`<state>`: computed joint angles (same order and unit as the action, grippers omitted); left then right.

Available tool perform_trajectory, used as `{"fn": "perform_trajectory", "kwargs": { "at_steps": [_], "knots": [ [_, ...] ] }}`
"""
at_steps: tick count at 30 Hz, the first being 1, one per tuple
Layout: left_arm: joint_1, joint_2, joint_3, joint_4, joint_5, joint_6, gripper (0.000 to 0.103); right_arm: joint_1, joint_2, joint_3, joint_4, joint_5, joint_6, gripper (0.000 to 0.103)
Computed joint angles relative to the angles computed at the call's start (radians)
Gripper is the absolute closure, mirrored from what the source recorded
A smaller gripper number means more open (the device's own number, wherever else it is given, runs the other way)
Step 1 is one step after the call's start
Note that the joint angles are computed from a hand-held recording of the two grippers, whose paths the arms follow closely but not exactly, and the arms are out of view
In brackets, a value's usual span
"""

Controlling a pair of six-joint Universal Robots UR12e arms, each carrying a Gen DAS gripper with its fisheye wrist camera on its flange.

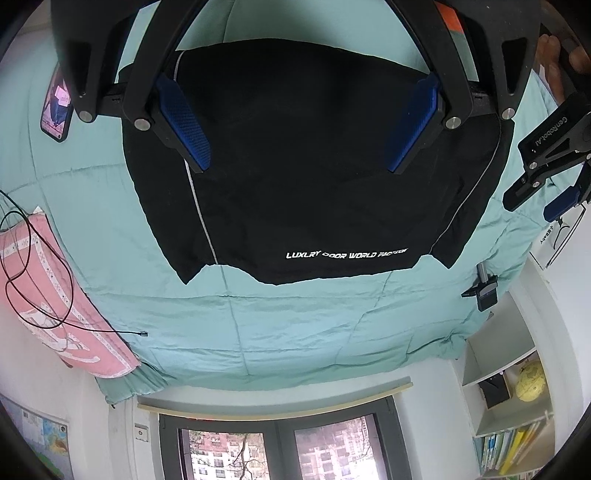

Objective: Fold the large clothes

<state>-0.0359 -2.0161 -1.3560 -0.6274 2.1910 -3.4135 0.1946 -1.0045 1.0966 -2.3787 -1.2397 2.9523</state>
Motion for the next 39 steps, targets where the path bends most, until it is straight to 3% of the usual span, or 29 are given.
{"fn": "perform_trajectory", "kwargs": {
  "at_steps": [18,39],
  "knots": [
    [0.014,0.006,-0.022,0.020,-0.039,0.034,0.024,0.015,0.001,0.003,0.015,-0.021,-0.006,0.007],
    [0.031,-0.002,-0.014,-0.006,-0.057,0.018,0.024,0.020,0.017,-0.017,0.045,-0.030,-0.023,0.007]
  ]
}}
